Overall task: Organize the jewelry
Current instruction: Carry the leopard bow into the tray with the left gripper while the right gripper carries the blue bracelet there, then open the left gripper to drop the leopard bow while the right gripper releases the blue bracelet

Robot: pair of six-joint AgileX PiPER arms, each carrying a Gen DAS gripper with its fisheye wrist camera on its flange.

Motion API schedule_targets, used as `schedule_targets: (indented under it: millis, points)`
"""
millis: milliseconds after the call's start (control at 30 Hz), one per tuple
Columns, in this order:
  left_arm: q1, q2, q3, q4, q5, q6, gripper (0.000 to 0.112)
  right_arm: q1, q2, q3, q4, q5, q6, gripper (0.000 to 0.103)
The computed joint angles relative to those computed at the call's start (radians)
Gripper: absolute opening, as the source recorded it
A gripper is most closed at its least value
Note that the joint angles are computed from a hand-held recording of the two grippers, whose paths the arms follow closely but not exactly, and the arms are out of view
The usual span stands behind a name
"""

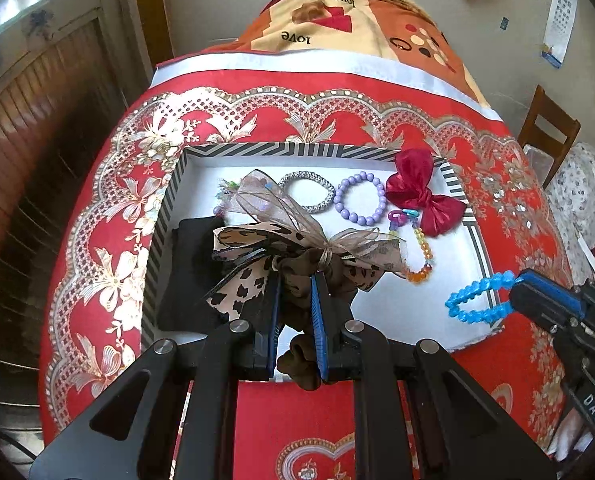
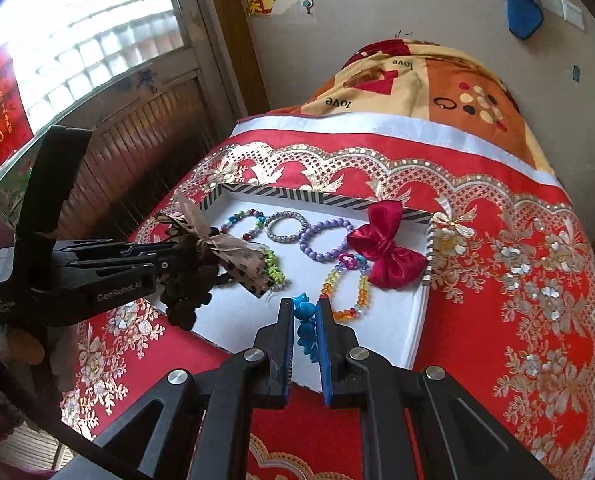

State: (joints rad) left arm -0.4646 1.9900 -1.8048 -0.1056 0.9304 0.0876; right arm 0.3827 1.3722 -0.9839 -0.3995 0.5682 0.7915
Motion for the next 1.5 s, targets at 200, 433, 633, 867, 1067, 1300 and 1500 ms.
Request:
schedule_targets:
  millis: [200,433,633,867,1067,1300,1500]
  points:
    - [-0.005,0.057,-0.058,-0.025,0.033,0.002,0.013,-0.044,0.053,-0.007,0.145,-0.063,-0.125,0.010]
    - [-0.025,0.162,-0.154,-0.049,0.096,-0.005,0.013,-0.162,0.131,0.013,0.332,-0.088,-0.292,0.010]
    - [-0.046,0.231,-0.207,-0.060,0.141,-0.003,0.013,-0.204,0.214,-0.012,0.221,-0.017,-0.202,0.010]
    - [-0.059,0.281,-0.275,-0.034,0.165,-0.018,0.014,-0.222,0.250,-0.010,0.195,-0.013,-0.189,0.010]
    - [-0.056,0.279,-0.271,-0.014,0.149,-0.046,0.028,-0.221,0.266,-0.011,0.195,-0.036,-0.185,0.010]
    - [-0.043,0.244,-0.233,-0.028,0.123,-0.054,0.046,-0.217,0.243,0.021,0.230,-0.089,-0.194,0.029]
    - [-0.037,0.183,-0.165,-0.014,0.092,-0.066,0.050,-0.192,0.194,0.058,0.203,-0.125,-0.131,0.029]
